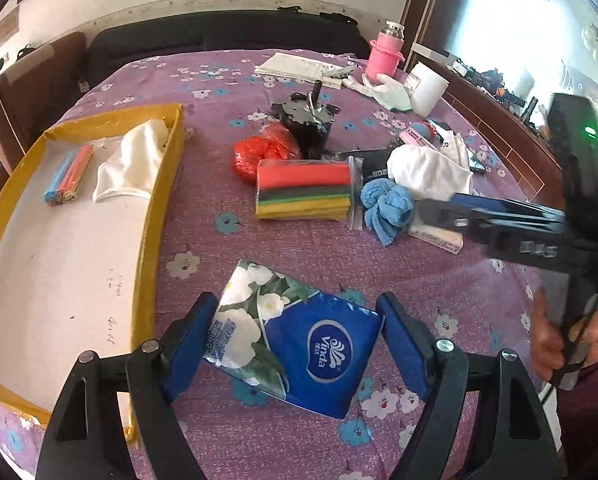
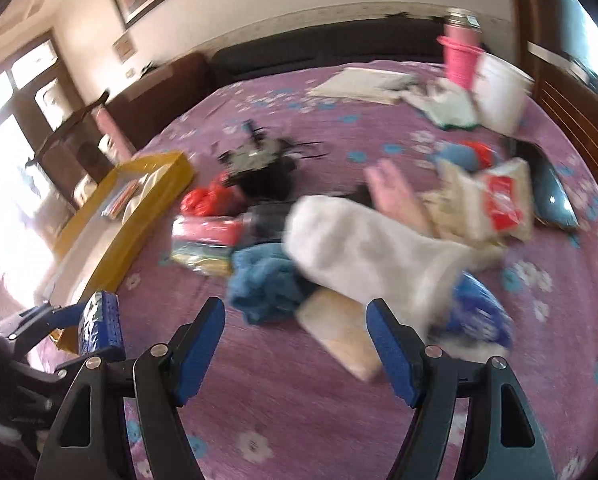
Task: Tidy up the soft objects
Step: 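Carry the tissue pack into the tray with the left tool while the right tool places the blue knitted cloth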
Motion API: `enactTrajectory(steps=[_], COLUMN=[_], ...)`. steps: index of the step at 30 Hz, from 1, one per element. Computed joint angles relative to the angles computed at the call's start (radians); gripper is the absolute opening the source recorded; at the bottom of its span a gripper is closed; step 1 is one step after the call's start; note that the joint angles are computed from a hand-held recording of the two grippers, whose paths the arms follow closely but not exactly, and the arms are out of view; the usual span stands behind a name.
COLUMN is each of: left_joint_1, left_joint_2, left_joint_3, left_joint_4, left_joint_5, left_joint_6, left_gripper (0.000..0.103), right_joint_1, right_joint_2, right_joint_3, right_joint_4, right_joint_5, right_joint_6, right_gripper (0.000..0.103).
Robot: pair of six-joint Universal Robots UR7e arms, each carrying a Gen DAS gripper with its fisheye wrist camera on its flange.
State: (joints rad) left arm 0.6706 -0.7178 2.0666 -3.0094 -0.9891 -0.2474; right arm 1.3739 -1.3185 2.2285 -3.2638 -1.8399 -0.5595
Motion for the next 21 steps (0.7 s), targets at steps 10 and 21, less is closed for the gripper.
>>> enactTrajectory(steps=[10, 21], left_joint_1=[0.013, 0.036], left_joint_2=[-0.054, -0.13], left_joint_3=[0.048, 0.077], left_joint_4=[-0.031, -0.043], left_joint_5=[0.013, -0.006], left_joint_6=[-0.014, -0.017], left_gripper=[0.08, 0.08], right_joint_1=[0.051, 0.067], right_joint_2=[0.126, 0.124], right_joint_3=[-0.078, -0.059], right_joint_4=[-0.005, -0.073], right_joint_5=[-0.089, -0.134], right_joint_6=[-0.004, -0.026], right_gripper=[0.072, 0.033])
